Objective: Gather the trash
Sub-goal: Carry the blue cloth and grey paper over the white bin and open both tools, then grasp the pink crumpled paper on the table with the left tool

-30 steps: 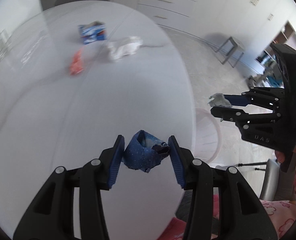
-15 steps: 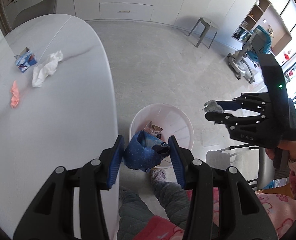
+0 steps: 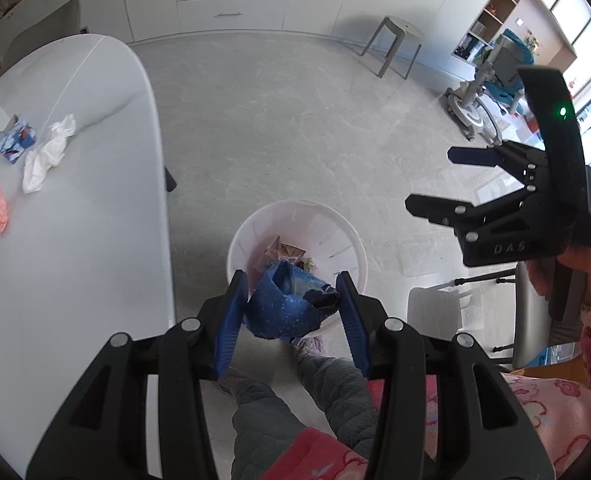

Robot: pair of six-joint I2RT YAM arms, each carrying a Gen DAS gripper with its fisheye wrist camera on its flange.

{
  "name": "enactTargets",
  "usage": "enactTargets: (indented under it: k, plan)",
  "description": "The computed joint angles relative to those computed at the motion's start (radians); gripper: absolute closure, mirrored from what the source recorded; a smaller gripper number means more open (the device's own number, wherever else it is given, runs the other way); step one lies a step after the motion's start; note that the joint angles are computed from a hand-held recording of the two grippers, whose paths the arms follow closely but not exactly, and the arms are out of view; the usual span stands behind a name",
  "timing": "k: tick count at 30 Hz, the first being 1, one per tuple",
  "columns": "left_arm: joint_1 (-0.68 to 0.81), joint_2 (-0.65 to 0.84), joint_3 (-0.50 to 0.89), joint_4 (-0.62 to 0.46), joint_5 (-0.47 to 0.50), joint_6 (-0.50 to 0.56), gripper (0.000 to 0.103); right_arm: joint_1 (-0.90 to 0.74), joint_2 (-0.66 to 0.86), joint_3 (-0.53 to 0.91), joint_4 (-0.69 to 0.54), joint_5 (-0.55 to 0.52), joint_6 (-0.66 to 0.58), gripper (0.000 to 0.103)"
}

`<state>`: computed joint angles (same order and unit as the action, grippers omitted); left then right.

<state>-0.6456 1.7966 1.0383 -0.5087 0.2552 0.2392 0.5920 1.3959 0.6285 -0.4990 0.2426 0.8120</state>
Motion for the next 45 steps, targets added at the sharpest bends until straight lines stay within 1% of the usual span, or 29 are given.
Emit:
enactTargets:
  k: [6, 8, 10, 11, 13, 15, 18, 23, 26, 32, 36, 42, 45]
  plan:
    - [-0.076, 0.066, 0.044, -0.001, 0.007, -0.004, 0.058, -0.026, -0.115, -0.055, -0.064, 0.021, 0.012, 0.004]
    - [-0.104, 0.088, 0.065, -0.011, 0.013, -0.007, 0.050, -0.032, -0.144, -0.072, -0.074, 0.022, 0.014, 0.004]
    - [-0.126, 0.092, 0.075, -0.007, -0.003, -0.014, 0.021, -0.041, -0.159, -0.085, -0.079, 0.021, 0.016, 0.004]
    - [-0.139, 0.084, 0.073, 0.002, -0.017, -0.027, 0.017, -0.043, -0.163, -0.089, -0.079, 0.020, 0.018, 0.004]
    - [-0.151, 0.066, 0.066, 0.017, -0.014, -0.037, 0.015, -0.047, -0.171, -0.099, -0.078, 0.019, 0.022, 0.004]
    - [-0.154, 0.060, 0.079, -0.001, -0.015, -0.040, 0.013, -0.052, -0.174, -0.103, -0.078, 0.017, 0.024, 0.004]
    - [-0.143, 0.046, 0.078, -0.004, -0.016, -0.036, 0.013, -0.056, -0.170, -0.101, -0.071, 0.013, 0.025, 0.004]
    - [-0.109, 0.010, 0.056, -0.006, -0.015, -0.034, 0.013, -0.032, -0.124, -0.058, -0.061, 0.021, 0.029, 0.004]
    - [-0.068, -0.012, 0.039, -0.010, -0.013, -0.019, 0.013, -0.011, -0.071, -0.014, -0.051, 0.026, 0.025, 0.004]
    - [0.080, -0.048, 0.023, -0.035, -0.003, 0.038, 0.013, 0.026, 0.096, 0.143, -0.015, 0.029, 0.000, 0.004]
    - [0.213, -0.034, 0.051, -0.047, 0.001, 0.071, 0.013, 0.034, 0.246, 0.306, 0.011, 0.019, -0.053, 0.004]
    - [0.420, 0.062, 0.174, -0.060, -0.016, 0.121, 0.013, 0.035, 0.484, 0.616, -0.004, 0.002, -0.157, 0.004]
    - [0.513, 0.151, 0.285, -0.076, -0.020, 0.145, 0.013, 0.028, 0.604, 0.795, -0.033, -0.017, -0.208, 0.004]
